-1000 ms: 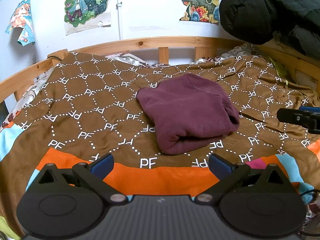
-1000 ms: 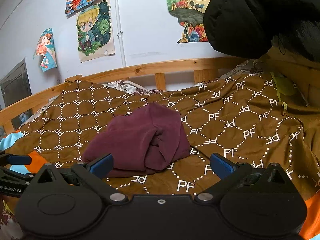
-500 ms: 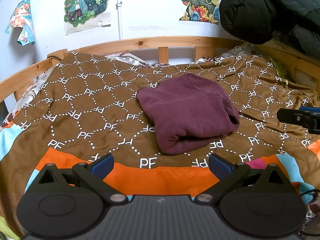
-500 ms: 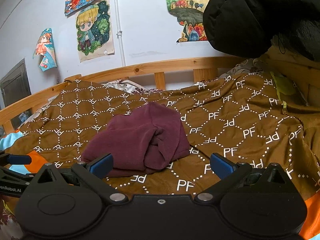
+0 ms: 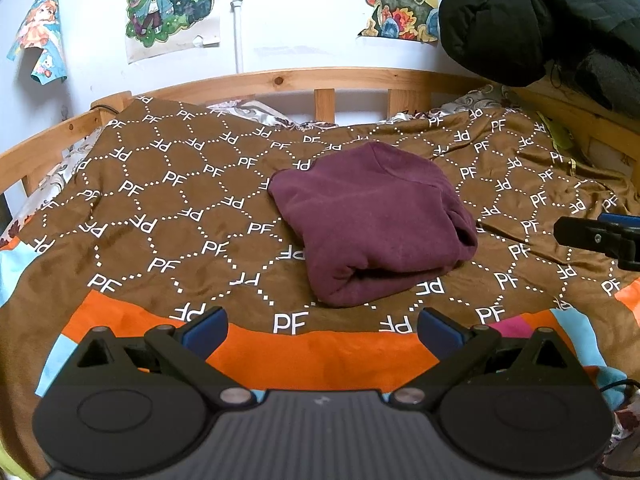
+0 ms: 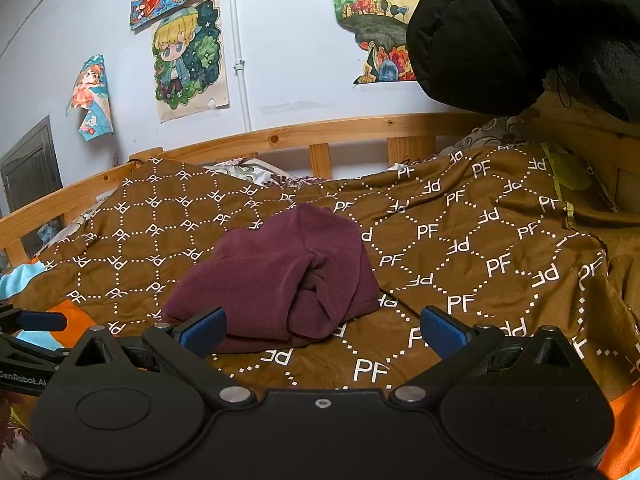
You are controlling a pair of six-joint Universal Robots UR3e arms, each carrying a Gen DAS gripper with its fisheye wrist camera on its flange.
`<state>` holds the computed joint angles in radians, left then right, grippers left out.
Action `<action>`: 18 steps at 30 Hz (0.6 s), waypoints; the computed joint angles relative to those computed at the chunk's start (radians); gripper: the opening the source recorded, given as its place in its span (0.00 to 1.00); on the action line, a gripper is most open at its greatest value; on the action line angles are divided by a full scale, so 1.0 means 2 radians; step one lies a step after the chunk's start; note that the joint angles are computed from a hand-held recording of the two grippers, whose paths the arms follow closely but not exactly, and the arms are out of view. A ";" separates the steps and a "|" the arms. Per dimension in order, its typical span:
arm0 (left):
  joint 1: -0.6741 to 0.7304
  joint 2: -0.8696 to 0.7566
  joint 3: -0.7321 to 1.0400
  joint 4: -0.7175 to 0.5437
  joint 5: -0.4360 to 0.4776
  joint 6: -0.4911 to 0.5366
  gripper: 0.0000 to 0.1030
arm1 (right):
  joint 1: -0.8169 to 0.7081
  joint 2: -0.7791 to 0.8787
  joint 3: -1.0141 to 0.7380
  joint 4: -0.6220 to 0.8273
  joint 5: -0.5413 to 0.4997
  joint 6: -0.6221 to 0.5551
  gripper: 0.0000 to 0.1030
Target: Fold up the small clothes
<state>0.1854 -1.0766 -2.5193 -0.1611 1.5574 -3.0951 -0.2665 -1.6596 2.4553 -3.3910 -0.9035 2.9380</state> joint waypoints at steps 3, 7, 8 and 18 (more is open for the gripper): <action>-0.007 -0.015 0.004 0.011 0.010 -0.008 1.00 | 0.001 0.003 0.000 -0.002 -0.001 0.000 0.99; -0.011 -0.030 0.015 0.009 0.017 -0.018 1.00 | 0.008 0.015 -0.001 -0.011 -0.008 0.002 0.99; -0.013 -0.034 0.015 0.014 0.020 -0.021 1.00 | 0.008 0.016 -0.002 -0.010 -0.008 0.001 0.99; -0.018 -0.043 0.017 0.017 0.025 -0.026 1.00 | 0.009 0.015 -0.005 -0.003 -0.011 0.002 0.99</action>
